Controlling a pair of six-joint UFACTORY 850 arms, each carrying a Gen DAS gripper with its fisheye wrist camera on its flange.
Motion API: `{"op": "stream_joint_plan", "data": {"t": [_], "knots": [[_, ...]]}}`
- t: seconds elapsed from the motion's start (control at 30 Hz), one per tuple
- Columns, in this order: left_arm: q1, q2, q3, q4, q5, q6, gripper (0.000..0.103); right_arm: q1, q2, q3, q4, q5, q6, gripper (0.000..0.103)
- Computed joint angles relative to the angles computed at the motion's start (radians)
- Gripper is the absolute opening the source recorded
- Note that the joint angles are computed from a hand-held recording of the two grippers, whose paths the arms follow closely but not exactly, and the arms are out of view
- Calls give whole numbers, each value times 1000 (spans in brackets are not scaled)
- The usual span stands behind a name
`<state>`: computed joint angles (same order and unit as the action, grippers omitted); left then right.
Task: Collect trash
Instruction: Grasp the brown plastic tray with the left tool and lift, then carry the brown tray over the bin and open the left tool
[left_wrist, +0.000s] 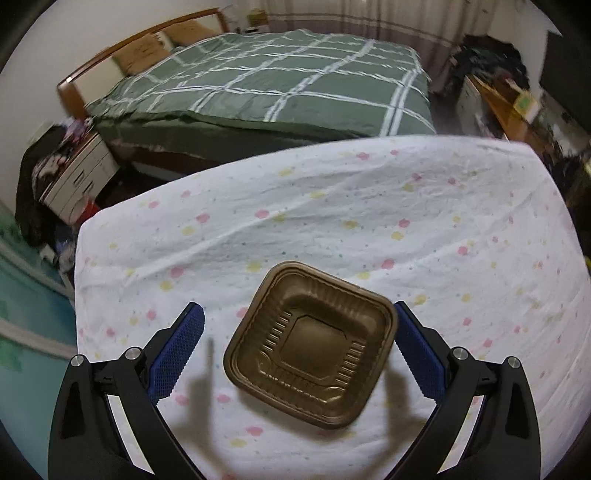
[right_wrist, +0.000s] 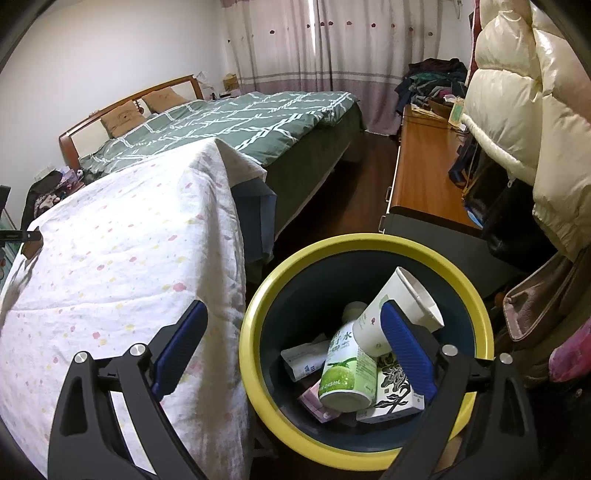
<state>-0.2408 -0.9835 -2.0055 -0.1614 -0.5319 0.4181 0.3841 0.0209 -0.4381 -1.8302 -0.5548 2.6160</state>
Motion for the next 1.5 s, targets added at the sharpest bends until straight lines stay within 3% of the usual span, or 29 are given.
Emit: {"op": "stream_joint_plan", "data": {"t": [0.13, 0.17, 0.2, 0.23, 0.5, 0.73, 0.93, 1.1, 1.23, 1.5], "knots": [[2, -13, -11, -32, -4, 81, 95, -9, 7, 4, -25, 9, 29, 90], [4, -12, -6, -56, -1, 111, 90, -11, 7, 6, -34, 12, 38, 90], [5, -14, -8, -78, -10, 136, 78, -11, 7, 6, -36, 13, 40, 90], [4, -17, -13, -83, -22, 142, 76, -11, 7, 6, -37, 14, 41, 90], [-31, 118, 184, -162, 81, 255, 74, 17, 38, 26, -35, -4, 53, 90], [-141, 285, 375, -378, 99, 463, 73, 108, 96, 59, 181, -104, -102, 90], [-288, 347, 427, -530, 39, 625, 73, 231, 165, 103, 429, -245, -260, 90], [-431, 316, 382, -534, -8, 625, 73, 292, 275, 172, 530, -280, -278, 90], [-538, 240, 294, -470, -61, 535, 73, 338, 335, 209, 597, -331, -291, 90], [-647, 67, 93, -339, -133, 357, 75, 366, 413, 264, 660, -367, -298, 90]]}}
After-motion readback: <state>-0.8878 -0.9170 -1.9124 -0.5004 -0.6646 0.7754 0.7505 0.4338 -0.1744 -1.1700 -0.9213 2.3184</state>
